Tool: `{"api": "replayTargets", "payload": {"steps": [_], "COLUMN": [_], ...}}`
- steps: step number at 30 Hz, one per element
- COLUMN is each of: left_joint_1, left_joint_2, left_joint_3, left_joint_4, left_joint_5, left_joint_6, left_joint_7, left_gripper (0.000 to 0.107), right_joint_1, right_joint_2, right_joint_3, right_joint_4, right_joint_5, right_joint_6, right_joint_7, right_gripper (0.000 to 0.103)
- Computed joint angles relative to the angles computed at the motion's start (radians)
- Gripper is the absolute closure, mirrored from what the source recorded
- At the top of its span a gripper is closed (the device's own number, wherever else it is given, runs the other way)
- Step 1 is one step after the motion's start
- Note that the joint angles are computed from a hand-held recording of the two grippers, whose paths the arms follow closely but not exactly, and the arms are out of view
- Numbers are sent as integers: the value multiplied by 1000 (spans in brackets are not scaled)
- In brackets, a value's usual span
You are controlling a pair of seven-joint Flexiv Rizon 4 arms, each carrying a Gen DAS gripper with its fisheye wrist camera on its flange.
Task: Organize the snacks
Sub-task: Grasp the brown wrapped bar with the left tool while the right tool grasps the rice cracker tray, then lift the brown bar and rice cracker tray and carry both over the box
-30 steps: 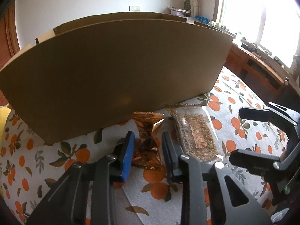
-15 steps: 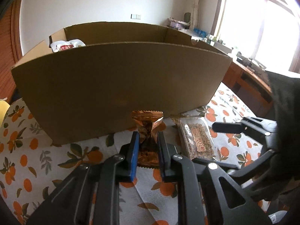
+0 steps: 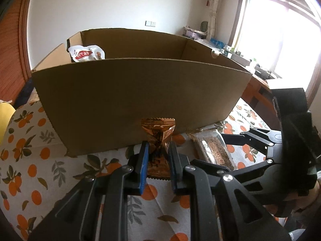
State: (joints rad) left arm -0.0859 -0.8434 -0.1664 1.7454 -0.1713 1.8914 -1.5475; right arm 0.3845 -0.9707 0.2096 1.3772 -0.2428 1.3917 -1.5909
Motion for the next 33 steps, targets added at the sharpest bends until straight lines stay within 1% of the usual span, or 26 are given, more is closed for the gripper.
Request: {"api": "replayTargets", "payload": {"steps": [2,4,5,7,8,10,12,15,18,20,23,26,29,30,33], "left_joint_1": [7,7,4,1,0,-6,-17,-33,-42,-44,-33,-31,-22,-24,-59], "left_joint_2": [-2,-1,-2,-1,1,0,-1,-5,-10,-12,-15,-15,-12,-10,1], "left_joint_3": [-9,-10,-8,-4,-3,4,16,30,34,35,16,8,-11,-13,11], "left_joint_4": [-3,-3,-6,-4,-1,-4,-9,-20,-30,-33,-34,-32,-28,-28,-33], "left_joint_5": [7,12,10,9,9,3,-5,-17,-20,-22,-8,-1,15,18,9], "left_joint_6": [-3,-3,-6,-7,-7,-14,-21,-31,-36,-41,-26,-22,-15,-17,-27], "left_joint_7": [3,7,7,9,9,10,11,15,22,26,35,41,49,52,60], "left_gripper": [91,91,91,91,91,91,91,91,91,91,91,91,91,91,91], "right_joint_1": [18,37,39,43,51,43,41,20,-13,-17,-45,-59,-94,-104,-135], "right_joint_2": [0,4,5,3,1,6,20,31,38,47,56,68,83,89,105], "right_joint_3": [-24,-53,-55,-56,-62,-55,-60,-44,-6,-6,21,25,52,58,78], "right_joint_4": [3,14,18,17,16,26,53,76,93,112,128,151,175,185,213], "right_joint_5": [-9,-24,-29,-34,-37,-44,-54,-48,-37,-35,-24,-17,-6,-2,6], "right_joint_6": [3,16,20,21,23,22,33,40,41,54,56,74,87,94,111], "right_joint_7": [8,16,17,25,32,25,15,11,-9,-18,-35,-47,-67,-73,-93], "right_gripper": [27,31,32,42,43,51,55,57,58,59,59,59,59,59,59]}}
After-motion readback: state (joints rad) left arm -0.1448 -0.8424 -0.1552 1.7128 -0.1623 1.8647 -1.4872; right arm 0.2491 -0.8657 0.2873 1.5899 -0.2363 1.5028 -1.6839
